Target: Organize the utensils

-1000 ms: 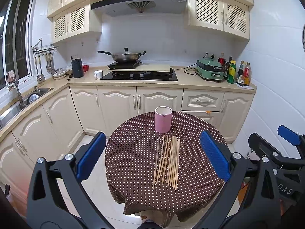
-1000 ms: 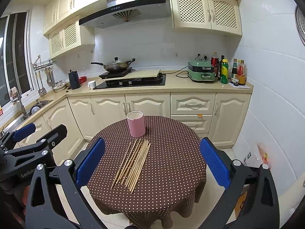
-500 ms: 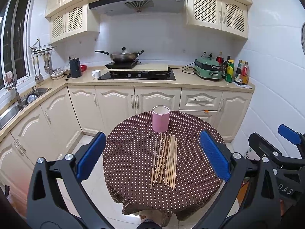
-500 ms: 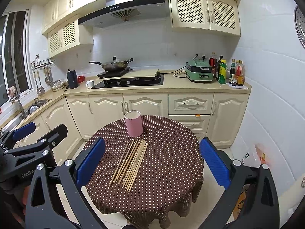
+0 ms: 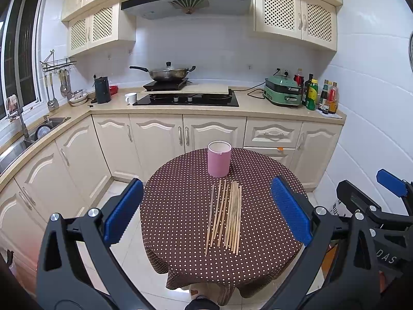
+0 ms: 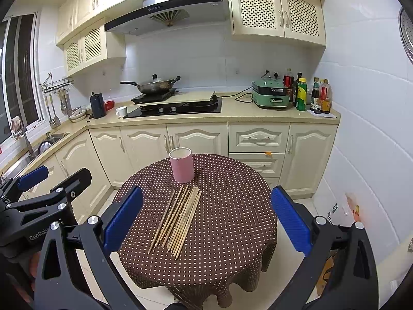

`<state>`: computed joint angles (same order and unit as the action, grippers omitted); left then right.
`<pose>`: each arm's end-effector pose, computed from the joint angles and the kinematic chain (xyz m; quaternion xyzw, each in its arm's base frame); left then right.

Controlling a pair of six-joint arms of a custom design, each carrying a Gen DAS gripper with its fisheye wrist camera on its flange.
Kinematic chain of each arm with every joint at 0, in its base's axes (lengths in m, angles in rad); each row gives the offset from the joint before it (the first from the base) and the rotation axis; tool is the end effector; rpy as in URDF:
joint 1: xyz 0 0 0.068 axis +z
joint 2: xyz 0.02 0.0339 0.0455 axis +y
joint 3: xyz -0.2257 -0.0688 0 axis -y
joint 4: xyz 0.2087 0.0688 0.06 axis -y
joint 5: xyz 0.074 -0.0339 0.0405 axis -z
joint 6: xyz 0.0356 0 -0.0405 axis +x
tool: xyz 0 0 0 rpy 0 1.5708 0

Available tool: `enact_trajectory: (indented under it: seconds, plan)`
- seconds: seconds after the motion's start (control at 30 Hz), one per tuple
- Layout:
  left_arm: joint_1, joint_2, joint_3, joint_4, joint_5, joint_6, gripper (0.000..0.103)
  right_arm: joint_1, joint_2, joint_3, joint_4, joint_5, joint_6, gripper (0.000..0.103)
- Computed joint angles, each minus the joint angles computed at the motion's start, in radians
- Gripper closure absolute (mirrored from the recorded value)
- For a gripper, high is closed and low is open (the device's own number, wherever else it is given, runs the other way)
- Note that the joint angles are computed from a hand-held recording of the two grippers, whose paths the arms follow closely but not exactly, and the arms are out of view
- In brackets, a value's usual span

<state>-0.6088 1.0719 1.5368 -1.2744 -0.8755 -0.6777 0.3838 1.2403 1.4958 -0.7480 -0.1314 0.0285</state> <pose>0.1292 -0.0567 0.3888 -0.1864 0.8350 0.1131 0.5053 0.2114 0.0904 0.3861 -0.1845 0.8369 0.1600 0.4899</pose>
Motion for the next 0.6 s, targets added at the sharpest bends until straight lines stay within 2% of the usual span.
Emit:
enact_trajectory:
  seconds: [0.23, 0.6]
  plan:
    - [0.044, -0.013, -0.018, 0.025, 0.041, 0.025, 0.006, 0.01, 0.018, 0.008, 0.005, 0.007, -0.004, 0.007]
    - [0.19, -0.007, -0.04, 0.128, 0.156, 0.151, 0.006, 0.029, 0.074, 0.033, 0.018, 0.027, 0.004, 0.007]
